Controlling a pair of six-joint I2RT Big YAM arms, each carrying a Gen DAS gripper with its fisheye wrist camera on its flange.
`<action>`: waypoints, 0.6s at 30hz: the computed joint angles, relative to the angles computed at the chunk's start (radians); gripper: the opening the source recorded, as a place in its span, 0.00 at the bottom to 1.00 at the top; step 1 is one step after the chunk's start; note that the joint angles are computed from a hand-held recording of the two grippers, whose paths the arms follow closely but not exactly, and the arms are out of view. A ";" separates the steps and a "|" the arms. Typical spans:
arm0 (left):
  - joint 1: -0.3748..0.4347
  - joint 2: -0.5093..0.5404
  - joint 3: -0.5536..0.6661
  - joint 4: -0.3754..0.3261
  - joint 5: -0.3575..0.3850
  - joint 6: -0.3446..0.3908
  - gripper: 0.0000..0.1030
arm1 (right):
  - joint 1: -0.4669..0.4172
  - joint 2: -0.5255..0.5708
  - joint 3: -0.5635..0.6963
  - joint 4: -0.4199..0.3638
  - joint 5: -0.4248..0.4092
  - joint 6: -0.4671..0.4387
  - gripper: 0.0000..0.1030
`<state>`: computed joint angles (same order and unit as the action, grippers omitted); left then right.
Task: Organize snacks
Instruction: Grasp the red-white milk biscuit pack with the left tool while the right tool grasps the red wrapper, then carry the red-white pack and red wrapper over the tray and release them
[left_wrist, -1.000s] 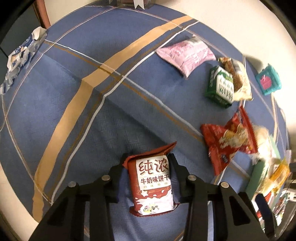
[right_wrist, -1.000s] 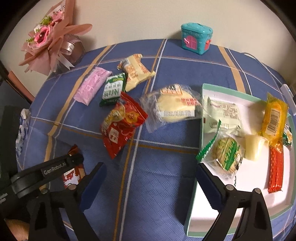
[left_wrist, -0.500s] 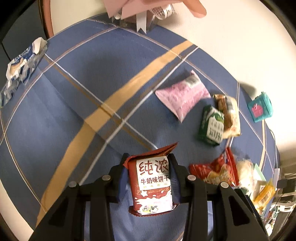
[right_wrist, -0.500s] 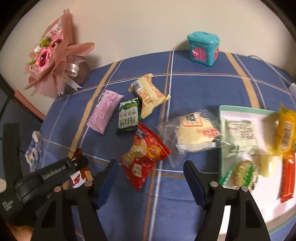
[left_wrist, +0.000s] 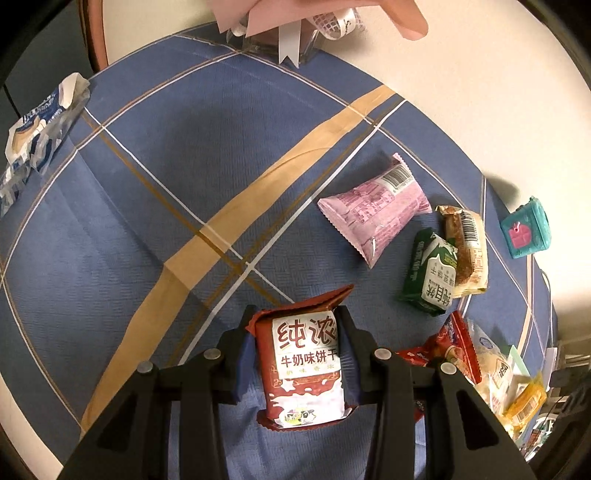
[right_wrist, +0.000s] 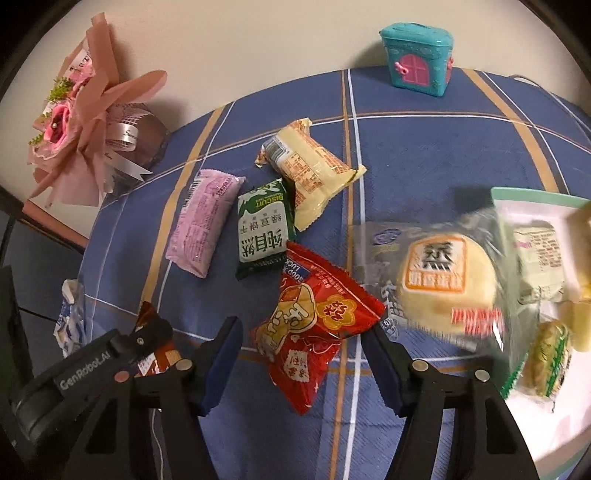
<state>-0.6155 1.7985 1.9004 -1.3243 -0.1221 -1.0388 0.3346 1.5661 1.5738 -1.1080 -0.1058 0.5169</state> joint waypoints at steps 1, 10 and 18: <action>0.002 0.002 0.000 0.002 0.005 0.000 0.41 | 0.002 0.012 0.011 -0.008 0.005 -0.001 0.67; 0.010 0.012 -0.007 0.015 0.027 0.004 0.41 | 0.010 0.067 0.053 -0.030 0.026 0.003 0.59; 0.009 0.008 -0.010 0.019 0.032 0.005 0.41 | -0.002 0.053 0.037 -0.028 0.026 0.002 0.47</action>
<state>-0.6067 1.8069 1.8902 -1.3051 -0.0899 -1.0334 0.3328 1.6188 1.6105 -1.1363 -0.0802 0.5194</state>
